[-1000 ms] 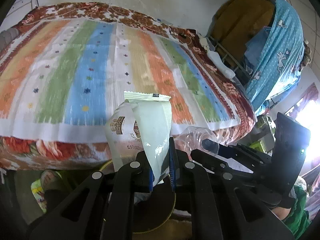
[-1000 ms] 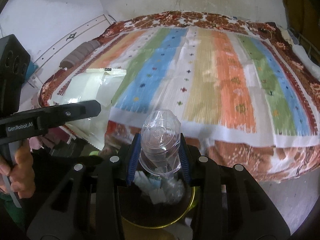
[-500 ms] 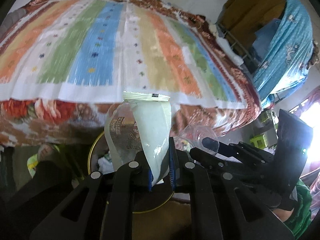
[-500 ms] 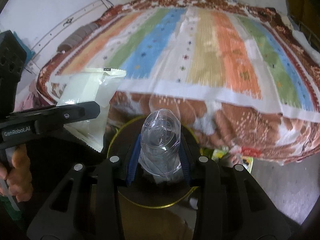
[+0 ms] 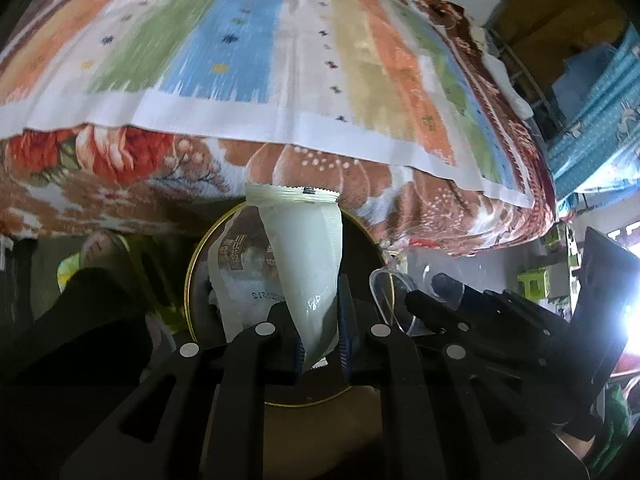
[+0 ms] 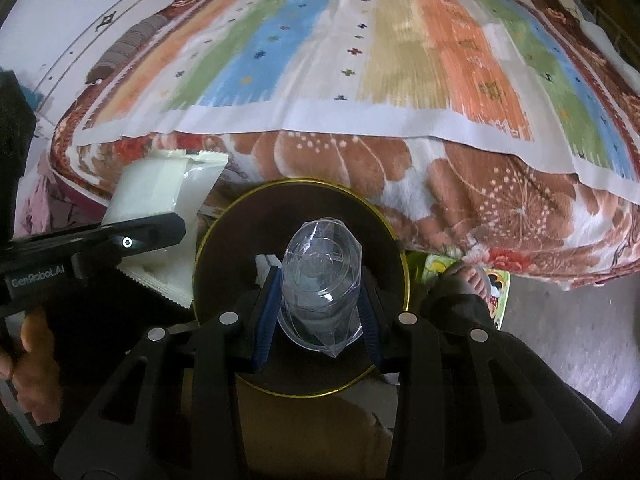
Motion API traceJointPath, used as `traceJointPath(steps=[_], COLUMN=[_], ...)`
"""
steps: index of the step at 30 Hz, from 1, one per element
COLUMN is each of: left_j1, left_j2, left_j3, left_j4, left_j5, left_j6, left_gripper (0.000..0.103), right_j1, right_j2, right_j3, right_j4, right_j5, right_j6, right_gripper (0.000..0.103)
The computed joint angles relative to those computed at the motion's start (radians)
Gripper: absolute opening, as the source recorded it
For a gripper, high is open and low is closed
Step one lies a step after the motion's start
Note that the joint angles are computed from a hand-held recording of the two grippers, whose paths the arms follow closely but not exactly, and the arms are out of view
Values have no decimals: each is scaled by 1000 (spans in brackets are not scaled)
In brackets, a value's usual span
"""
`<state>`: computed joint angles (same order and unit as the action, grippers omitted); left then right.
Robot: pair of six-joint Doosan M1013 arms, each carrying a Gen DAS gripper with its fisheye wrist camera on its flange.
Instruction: Collect trash
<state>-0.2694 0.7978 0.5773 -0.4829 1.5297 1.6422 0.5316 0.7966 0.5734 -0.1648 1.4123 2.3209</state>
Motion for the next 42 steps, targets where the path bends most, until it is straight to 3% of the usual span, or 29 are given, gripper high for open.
traceJointPath(steps=[1, 4, 8, 13, 20, 25, 29, 33, 39, 42], left_j1=[0, -1, -1, -2, 6, 14, 19, 33, 39, 44], left_j2=[3, 20, 38, 34, 5, -50, -102, -166, -270, -289], left_j3=[-2, -26, -51, -47, -15, 50, 124, 232, 407, 438], left_j4=[2, 9, 1, -16, -39, -41, -15, -37, -2, -17], left_j5=[1, 12, 20, 10, -25, -83, -139, -204, -373, -391], left_j6=[-7, -35, -60, -33, 1, 103, 174, 231, 333, 364], left_gripper=[11, 32, 48, 58, 60, 68, 81, 97, 97, 97], right_j1=[-2, -6, -5, -2, 11, 21, 36, 64, 101, 110], right_j2=[2, 6, 11, -1, -21, -66, -127, -185, -230, -237], right_j3=[-1, -2, -8, 8, 30, 96, 186, 271, 342, 353], right_j4=[6, 15, 17, 9, -26, -54, -97, -151, -222, -240], right_j5=[1, 3, 12, -13, -41, -97, -169, -245, -290, -302], right_j6=[3, 17, 13, 14, -4, 13, 49, 75, 108, 111], right_gripper=[36, 53, 56, 60, 65, 65, 75, 92, 94, 94])
